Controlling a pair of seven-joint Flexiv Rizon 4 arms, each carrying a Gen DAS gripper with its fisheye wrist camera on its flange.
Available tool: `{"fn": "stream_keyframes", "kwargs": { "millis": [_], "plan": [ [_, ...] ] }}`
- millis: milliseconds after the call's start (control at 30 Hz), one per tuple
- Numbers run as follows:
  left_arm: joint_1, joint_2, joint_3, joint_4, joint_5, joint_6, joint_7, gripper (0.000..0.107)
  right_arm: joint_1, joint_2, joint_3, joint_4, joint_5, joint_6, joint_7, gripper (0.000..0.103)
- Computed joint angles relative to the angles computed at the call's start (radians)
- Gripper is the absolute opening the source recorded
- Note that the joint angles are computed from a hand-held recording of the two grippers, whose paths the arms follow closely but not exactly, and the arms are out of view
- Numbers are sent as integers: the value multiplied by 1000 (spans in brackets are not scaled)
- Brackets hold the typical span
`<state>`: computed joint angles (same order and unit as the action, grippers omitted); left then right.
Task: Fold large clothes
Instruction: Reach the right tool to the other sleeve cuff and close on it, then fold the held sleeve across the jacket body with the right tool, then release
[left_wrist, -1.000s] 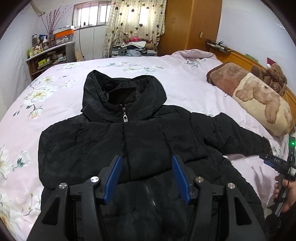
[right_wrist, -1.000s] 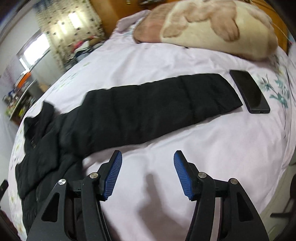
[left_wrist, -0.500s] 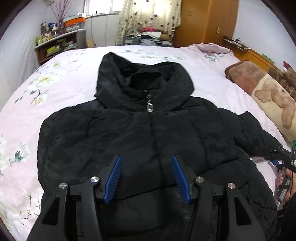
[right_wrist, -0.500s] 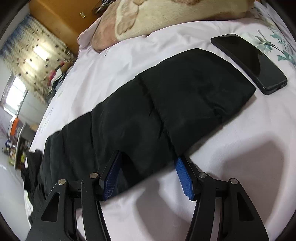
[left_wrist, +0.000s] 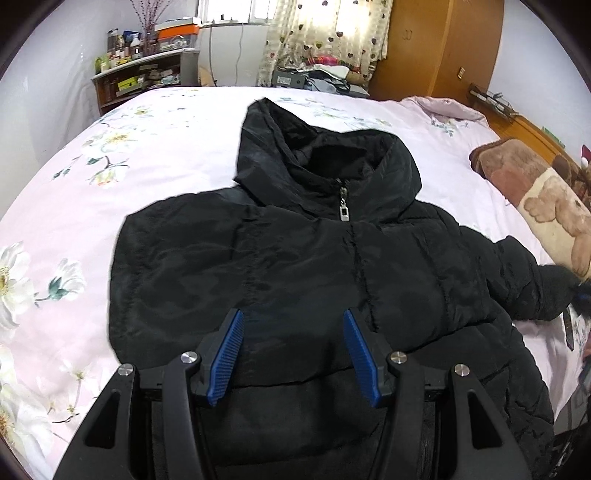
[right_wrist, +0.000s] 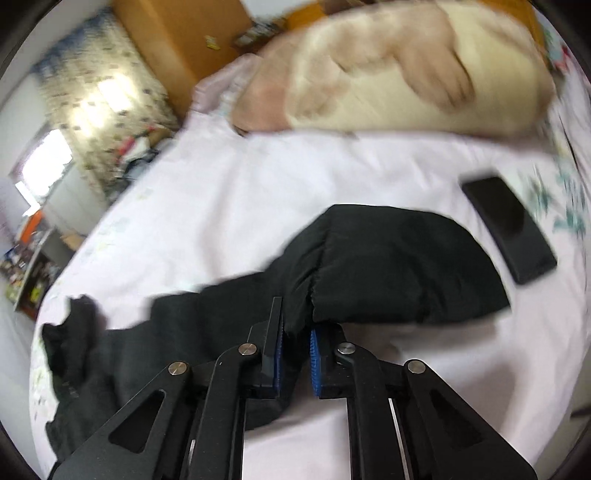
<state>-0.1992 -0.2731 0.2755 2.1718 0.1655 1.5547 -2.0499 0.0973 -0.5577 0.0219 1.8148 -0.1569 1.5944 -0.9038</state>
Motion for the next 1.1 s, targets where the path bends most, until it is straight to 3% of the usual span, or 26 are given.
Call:
{"fn": "stream_keyframes", "kwargs": {
  "millis": [167,333,433,733,867,967,1033,1100],
  "plan": [
    [7,61,24,43,27,16,-21,58,24,77,54,-9,-41,56,-76,11],
    [62,125,5,111,34,53,-36,58,-55,94,282,-62,-43,44,-198,11],
    [95,153,-12,149,31,66,-35,58,-43,81,361,-86,-35,14,-268,11],
    [193,218,-41,221,82,62,-69,58,100,-27,412,-150,10,-122,-399,11],
    [241,219,-77,247,47,74,-42,58,138,-83,420,-178,34,-207,-467,15],
    [250,211,-88,252,26,80,-24,58,120,-132,478,-220,84,-296,-545,26],
    [251,207,-96,255,4,87,-6,58,119,-150,497,-231,114,-328,-586,39],
    [251,204,-103,256,-20,97,14,58,98,-157,542,-234,155,-341,-657,60]
  ]
}}
